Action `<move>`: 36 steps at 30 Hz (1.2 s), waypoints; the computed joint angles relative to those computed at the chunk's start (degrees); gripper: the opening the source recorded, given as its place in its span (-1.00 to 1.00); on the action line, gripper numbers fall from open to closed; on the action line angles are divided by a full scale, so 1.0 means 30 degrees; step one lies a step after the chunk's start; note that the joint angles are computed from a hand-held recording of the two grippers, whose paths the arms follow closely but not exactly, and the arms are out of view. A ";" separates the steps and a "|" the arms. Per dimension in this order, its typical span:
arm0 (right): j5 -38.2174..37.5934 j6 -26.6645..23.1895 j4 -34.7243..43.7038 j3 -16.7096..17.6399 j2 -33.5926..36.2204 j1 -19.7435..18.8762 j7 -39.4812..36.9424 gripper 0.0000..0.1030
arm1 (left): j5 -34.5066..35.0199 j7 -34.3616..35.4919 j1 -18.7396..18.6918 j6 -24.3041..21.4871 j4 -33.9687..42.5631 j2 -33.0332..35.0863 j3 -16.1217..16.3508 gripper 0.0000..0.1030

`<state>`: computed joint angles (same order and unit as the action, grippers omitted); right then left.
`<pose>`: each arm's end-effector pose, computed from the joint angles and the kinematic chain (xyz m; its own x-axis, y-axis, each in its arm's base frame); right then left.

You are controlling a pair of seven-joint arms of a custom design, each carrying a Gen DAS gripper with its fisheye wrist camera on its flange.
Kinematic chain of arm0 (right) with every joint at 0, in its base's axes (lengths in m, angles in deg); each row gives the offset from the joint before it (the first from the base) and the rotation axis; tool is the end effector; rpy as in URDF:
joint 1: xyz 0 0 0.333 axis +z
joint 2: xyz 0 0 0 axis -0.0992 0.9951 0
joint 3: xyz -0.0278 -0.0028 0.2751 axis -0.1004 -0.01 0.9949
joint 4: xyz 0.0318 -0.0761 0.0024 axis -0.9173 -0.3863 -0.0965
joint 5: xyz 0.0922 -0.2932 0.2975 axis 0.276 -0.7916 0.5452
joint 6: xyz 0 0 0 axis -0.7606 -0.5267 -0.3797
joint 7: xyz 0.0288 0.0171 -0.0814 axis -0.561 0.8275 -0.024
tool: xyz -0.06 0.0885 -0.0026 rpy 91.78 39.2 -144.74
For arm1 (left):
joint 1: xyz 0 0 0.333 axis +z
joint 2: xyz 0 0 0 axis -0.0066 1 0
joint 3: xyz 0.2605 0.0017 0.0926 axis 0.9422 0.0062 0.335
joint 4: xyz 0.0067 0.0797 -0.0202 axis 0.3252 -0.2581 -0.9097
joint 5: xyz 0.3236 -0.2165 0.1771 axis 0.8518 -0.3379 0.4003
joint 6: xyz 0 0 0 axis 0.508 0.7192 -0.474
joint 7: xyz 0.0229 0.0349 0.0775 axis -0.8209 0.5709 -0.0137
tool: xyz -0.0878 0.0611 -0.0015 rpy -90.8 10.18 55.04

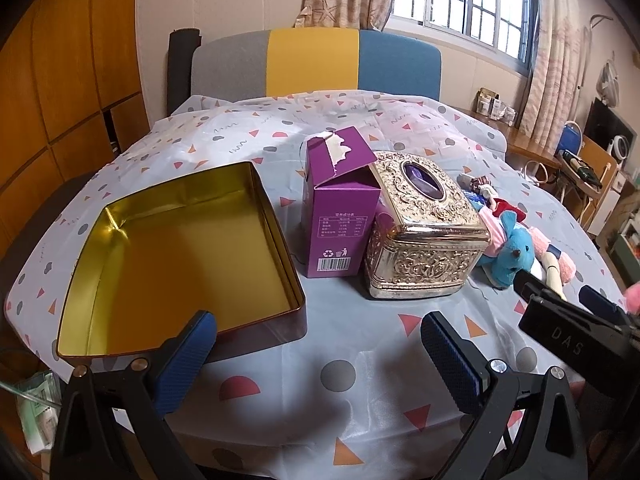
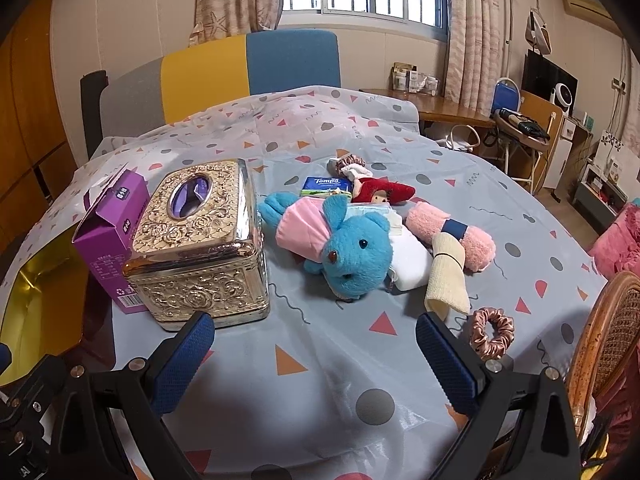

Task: Organize soft objects

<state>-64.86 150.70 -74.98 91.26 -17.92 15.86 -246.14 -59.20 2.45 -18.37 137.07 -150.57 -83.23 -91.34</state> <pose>0.4019 0.2891 0.4687 -0.6237 -0.7813 -0.0248 -0.5115 0.4319 -0.7428 0.4636 -0.3323 0.4880 -0.4407 -0.8971 0.0328 -0.6321 0.2842 -0.7209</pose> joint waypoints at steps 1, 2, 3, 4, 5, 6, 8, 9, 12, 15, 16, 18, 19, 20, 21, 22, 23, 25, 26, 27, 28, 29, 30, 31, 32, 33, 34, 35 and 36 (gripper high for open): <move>-0.0014 -0.0028 -0.0061 -0.0002 -0.0072 0.0000 0.0031 1.00 | -0.0050 0.0071 -0.0045 -0.0031 0.0017 0.0024 0.0019 0.99; -0.0019 -0.0034 -0.0140 -0.0015 -0.0167 -0.0008 0.0072 1.00 | -0.0063 0.0118 -0.0067 -0.0071 0.0061 0.0062 0.0021 0.99; -0.0012 -0.0015 -0.0249 -0.0038 -0.0293 -0.0024 0.0124 1.00 | -0.0032 0.0120 -0.0072 -0.0103 0.0081 0.0081 -0.0002 0.99; 0.0010 -0.0049 -0.0284 -0.0026 -0.0356 -0.0043 0.0166 1.00 | -0.0044 0.0164 -0.0099 -0.0129 0.0094 0.0101 -0.0001 0.99; 0.0046 -0.0065 -0.0348 -0.0032 -0.0441 -0.0062 0.0195 1.00 | -0.0122 0.0262 -0.0153 -0.0140 0.0086 0.0111 0.0029 0.99; 0.0091 -0.0048 -0.0458 -0.0057 -0.0568 -0.0081 0.0212 1.00 | -0.0231 0.0401 -0.0218 -0.0176 0.0106 0.0131 0.0069 0.99; 0.0150 -0.0064 -0.0613 -0.0057 -0.0765 -0.0149 0.0262 1.00 | -0.0312 0.0562 -0.0276 -0.0214 0.0141 0.0173 0.0075 0.99; 0.0182 -0.0088 -0.0695 -0.0048 -0.0879 -0.0188 0.0308 1.00 | -0.0369 0.0674 -0.0318 -0.0237 0.0161 0.0197 0.0084 0.99; 0.0231 -0.0108 -0.1010 -0.0052 -0.1326 -0.0326 0.0313 1.00 | -0.0936 0.1333 -0.0591 -0.0286 0.0198 0.0248 0.0248 0.99; 0.0240 -0.0189 -0.1367 0.0011 -0.1924 -0.0497 0.0397 1.00 | -0.1466 0.2084 -0.0821 -0.0389 0.0294 0.0330 0.0341 0.99; 0.0255 -0.0243 -0.1526 0.0019 -0.2191 -0.0566 0.0420 1.00 | -0.1736 0.2426 -0.0933 -0.0402 0.0310 0.0344 0.0404 0.99; 0.0301 -0.0384 -0.1890 0.0034 -0.2794 -0.0721 0.0461 1.00 | -0.2472 0.3347 -0.1236 -0.0394 0.0373 0.0408 0.0570 0.99; 0.0342 -0.0430 -0.2063 0.0056 -0.3068 -0.0793 0.0460 1.00 | -0.2646 0.3704 -0.1307 -0.0429 0.0453 0.0468 0.0569 0.99; 0.0433 -0.0540 -0.2295 0.0033 -0.3456 -0.0865 0.0415 1.00 | -0.2801 0.4028 -0.1373 -0.0421 0.0523 0.0543 0.0549 0.99; 0.0531 -0.0622 -0.2532 0.0021 -0.3848 -0.0947 0.0405 1.00 | -0.3133 0.4541 -0.1523 -0.0420 0.0581 0.0601 0.0599 0.99; 0.0642 -0.0695 -0.2820 0.0009 -0.4313 -0.1035 0.0445 1.00 | -0.3475 0.5058 -0.1670 -0.0416 0.0649 0.0670 0.0638 0.99; 0.0753 -0.0818 -0.3082 0.0049 -0.4732 -0.1130 0.0492 1.00 | -0.4089 0.5938 -0.1954 -0.0454 0.0746 0.0749 0.0764 0.99; 0.0998 -0.1043 -0.3602 0.0057 -0.5600 -0.1296 0.0401 1.00 | -0.6043 0.8385 -0.2706 -0.0780 0.1142 0.0998 0.1165 0.99; 0.1137 -0.1104 -0.3931 0.0041 -0.6112 -0.1357 0.0359 1.00 | -0.7164 0.9610 -0.3015 -0.1011 0.1352 0.1090 0.1306 0.99; 0.1316 -0.1161 -0.4362 -0.0015 -0.6783 -0.1406 0.0337 1.00 | -0.8468 1.1040 -0.3355 -0.1327 0.1650 0.1231 0.1446 0.99; 0.1510 -0.1190 -0.4718 -0.0035 -0.7340 -0.1469 0.0308 1.00 | -0.9278 1.1996 -0.3471 -0.1605 0.1946 0.1394 0.1400 0.99; 0.1674 -0.1194 -0.5069 -0.0035 -0.7886 -0.1544 0.0278 1.00 | -0.9789 1.2621 -0.3481 -0.1830 0.2189 0.1543 0.1253 0.99; 0.1855 -0.1250 -0.5409 -0.0007 -0.8433 -0.1611 0.0250 1.00 | -1.0137 1.3102 -0.3456 -0.2184 0.2542 0.1767 0.1086 0.99; 0.2047 -0.1356 -0.5828 -0.0005 -0.9117 -0.1662 0.0219 1.00 | -1.0393 1.3592 -0.3430 -0.2660 0.3008 0.2091 0.0905 0.99; 0.2191 -0.1389 -0.6136 0.0028 -0.9619 -0.1754 0.0176 1.00 | -1.0723 1.4154 -0.3430 -0.2793 0.3371 0.2399 0.0694 0.99; 0.2339 -0.1426 -0.6461 0.0063 -1.0139 -0.1811 0.0110 1.00 | -1.1181 1.4921 -0.3437 -0.3022 0.3721 0.2669 0.0531 0.99; 0.2550 -0.1543 -0.6923 0.0027 -1.0904 -0.1804 0.0024 1.00 | -1.1126 1.5324 -0.3386 -0.3359 0.4173 0.3026 0.0300 0.99; 0.2737 -0.1662 -0.7231 0.0050 -1.1471 -0.1854 -0.0070 1.00 | -1.1077 1.5549 -0.3298 -0.3770 0.4551 0.3300 0.0111 0.92; 0.2940 -0.1859 -0.7576 0.0070 -1.2129 -0.1887 -0.0157 1.00 | -1.1051 1.5783 -0.3234 -0.4462 0.5202 0.3763 -0.0072 0.86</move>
